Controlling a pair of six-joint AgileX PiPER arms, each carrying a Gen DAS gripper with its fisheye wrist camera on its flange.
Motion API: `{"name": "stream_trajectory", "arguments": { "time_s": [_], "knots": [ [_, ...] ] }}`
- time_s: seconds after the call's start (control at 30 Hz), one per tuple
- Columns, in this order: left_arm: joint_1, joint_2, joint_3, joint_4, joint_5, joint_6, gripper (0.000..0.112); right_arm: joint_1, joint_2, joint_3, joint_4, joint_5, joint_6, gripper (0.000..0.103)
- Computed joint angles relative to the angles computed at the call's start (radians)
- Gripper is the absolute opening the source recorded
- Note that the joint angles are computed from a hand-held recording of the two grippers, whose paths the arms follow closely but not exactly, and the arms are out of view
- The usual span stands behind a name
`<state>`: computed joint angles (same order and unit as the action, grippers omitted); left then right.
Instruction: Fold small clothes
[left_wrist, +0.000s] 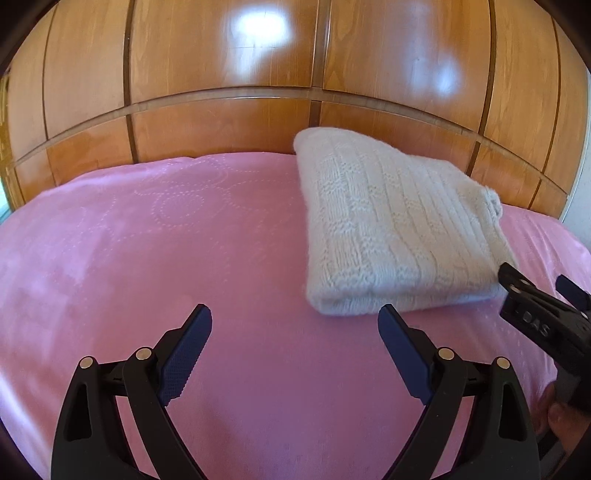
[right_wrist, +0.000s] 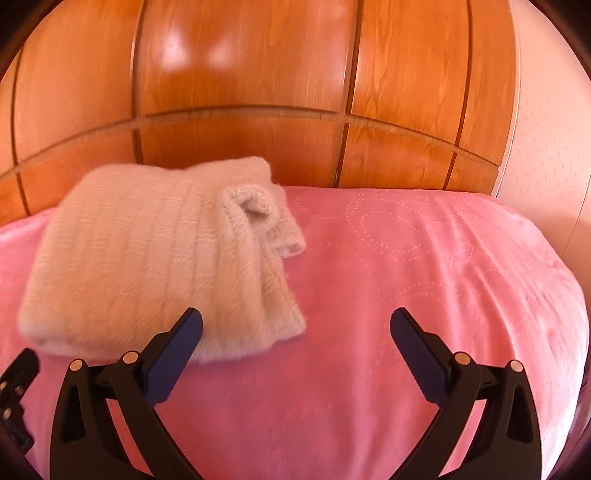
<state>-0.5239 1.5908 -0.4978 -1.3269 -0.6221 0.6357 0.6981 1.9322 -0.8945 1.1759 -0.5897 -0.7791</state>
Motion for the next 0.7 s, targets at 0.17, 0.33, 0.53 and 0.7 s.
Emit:
{"name": "stream_trajectory", "arguments": {
  "time_s": [0.17, 0.33, 0.53, 0.7],
  "knots": [
    [-0.074, -0.021, 0.027, -0.044, -0.064, 0.008, 0.09, 0.115, -0.063, 0.163, -0.122, -0.194, 0.2, 0.101],
    [-0.139, -0.053, 0.063, -0.091, -0.142, -0.03, 0.095, 0.152, -0.089, 0.235, -0.148, -0.276, 0.28, 0.101],
    [-0.23, -0.088, 0.102, -0.214, -0.244, -0.076, 0.099, 0.146, -0.125, 0.297, -0.173, -0.27, 0.386, 0.101],
    [-0.305, -0.142, 0.142, -0.273, -0.283, -0.105, 0.099, 0.094, -0.164, 0.338, -0.273, -0.127, 0.47, 0.101]
  ]
}}
